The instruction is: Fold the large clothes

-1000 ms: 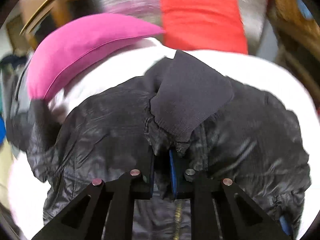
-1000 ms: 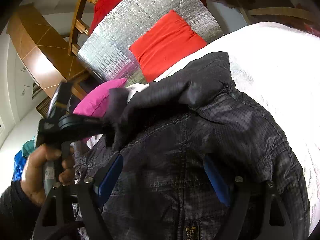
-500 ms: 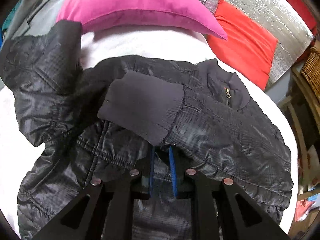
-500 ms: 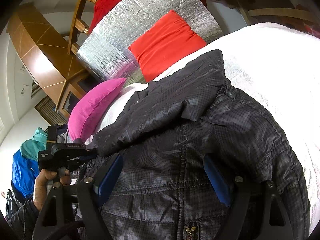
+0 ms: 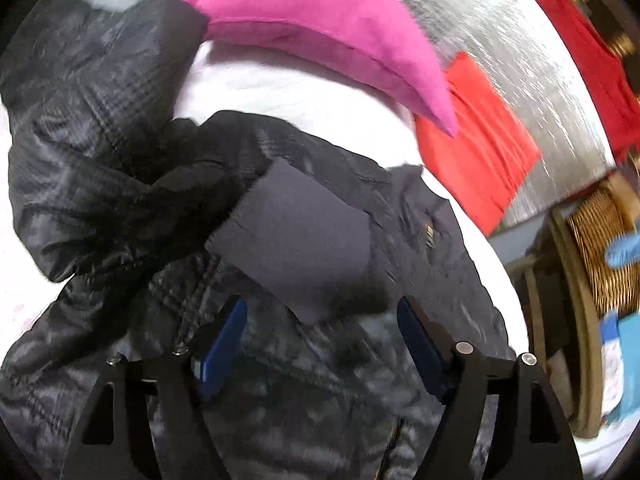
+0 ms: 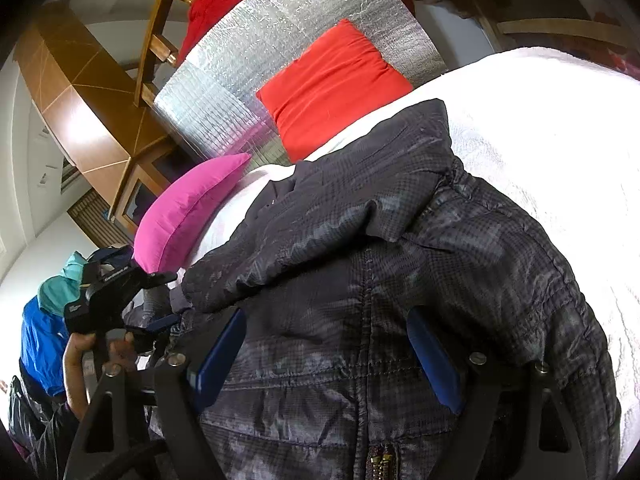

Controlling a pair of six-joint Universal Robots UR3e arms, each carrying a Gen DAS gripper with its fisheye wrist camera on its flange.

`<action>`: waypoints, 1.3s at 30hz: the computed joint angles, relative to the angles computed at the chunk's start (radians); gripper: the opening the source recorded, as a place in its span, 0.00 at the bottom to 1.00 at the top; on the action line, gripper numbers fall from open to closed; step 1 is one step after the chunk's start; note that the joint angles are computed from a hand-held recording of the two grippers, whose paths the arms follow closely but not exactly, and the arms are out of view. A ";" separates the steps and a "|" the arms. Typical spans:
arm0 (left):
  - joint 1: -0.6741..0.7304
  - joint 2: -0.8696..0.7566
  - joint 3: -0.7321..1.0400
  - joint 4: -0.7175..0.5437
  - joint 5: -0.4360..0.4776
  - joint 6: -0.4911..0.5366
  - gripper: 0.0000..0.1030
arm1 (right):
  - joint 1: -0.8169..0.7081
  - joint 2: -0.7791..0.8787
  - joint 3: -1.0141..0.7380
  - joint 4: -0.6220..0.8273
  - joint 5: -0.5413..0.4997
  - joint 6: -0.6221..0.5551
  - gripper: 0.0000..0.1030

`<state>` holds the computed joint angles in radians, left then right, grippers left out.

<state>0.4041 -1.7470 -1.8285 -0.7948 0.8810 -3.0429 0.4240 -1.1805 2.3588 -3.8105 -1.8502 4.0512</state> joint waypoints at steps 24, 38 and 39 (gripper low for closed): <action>0.114 -0.035 -0.076 0.017 -0.035 0.082 0.12 | -0.322 -0.154 0.000 0.161 0.492 0.315 0.84; 0.063 0.010 -0.129 0.080 0.043 0.134 0.12 | -0.386 -0.264 0.072 0.350 0.426 0.236 0.32; 0.066 0.011 -0.132 0.082 0.043 0.136 0.12 | -0.403 -0.304 0.095 0.365 0.449 0.213 0.40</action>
<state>0.4700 -1.7355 -1.9609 -0.7133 0.9241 -2.9066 0.0214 -1.4847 2.4538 -3.4450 -1.4014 4.2639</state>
